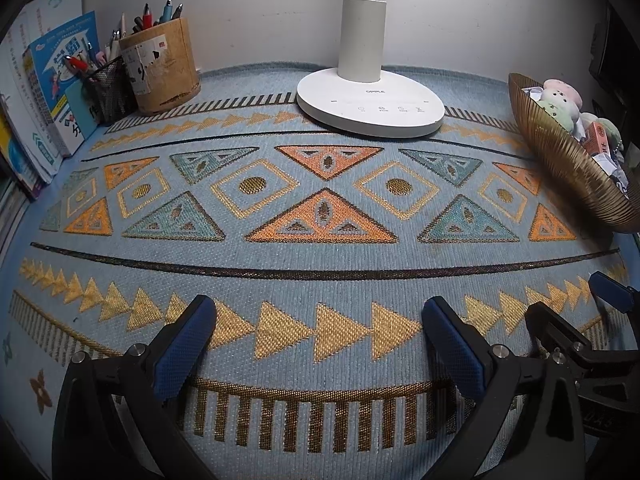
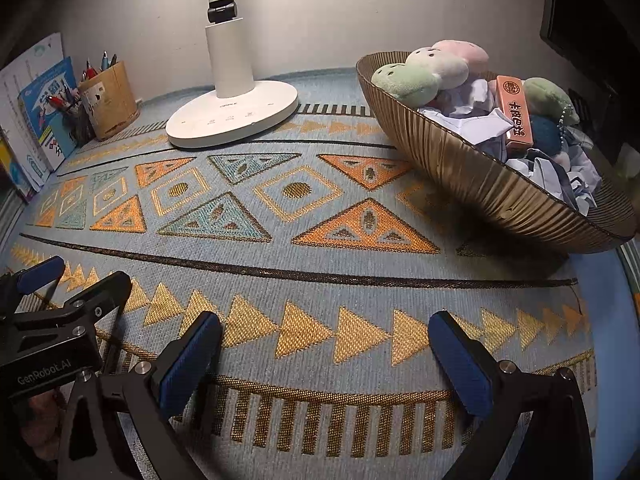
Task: Organize objects
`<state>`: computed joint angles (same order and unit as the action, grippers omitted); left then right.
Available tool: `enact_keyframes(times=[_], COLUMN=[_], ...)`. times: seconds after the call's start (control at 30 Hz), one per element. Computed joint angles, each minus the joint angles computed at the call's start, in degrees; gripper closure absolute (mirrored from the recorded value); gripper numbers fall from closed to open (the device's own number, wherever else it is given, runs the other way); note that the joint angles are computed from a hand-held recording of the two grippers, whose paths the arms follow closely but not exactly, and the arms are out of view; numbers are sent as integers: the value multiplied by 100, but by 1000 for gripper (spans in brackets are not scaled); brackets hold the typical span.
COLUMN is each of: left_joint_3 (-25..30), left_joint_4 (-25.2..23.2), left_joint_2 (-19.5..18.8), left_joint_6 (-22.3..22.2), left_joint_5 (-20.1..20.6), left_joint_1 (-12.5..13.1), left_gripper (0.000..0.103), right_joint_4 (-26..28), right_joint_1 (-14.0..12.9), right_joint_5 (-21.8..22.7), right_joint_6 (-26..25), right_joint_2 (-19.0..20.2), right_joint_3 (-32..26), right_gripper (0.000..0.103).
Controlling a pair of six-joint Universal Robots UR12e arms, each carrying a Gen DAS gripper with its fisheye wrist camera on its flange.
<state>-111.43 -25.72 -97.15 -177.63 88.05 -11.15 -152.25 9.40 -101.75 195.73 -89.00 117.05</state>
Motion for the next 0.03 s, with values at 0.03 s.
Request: enact_keyframes(times=[0.03], left_joint_3=[-1], left_joint_4=[1], left_joint_2=[1], left_joint_6=[2], left_joint_5=[-1], left_joint_1=[1], left_gripper=[0], right_joint_4=[1], right_joint_1=[0], right_joint_5=[1], right_joint_6=[0], right_joint_2=[1], right_joint_3=[-1], right_gripper=[0])
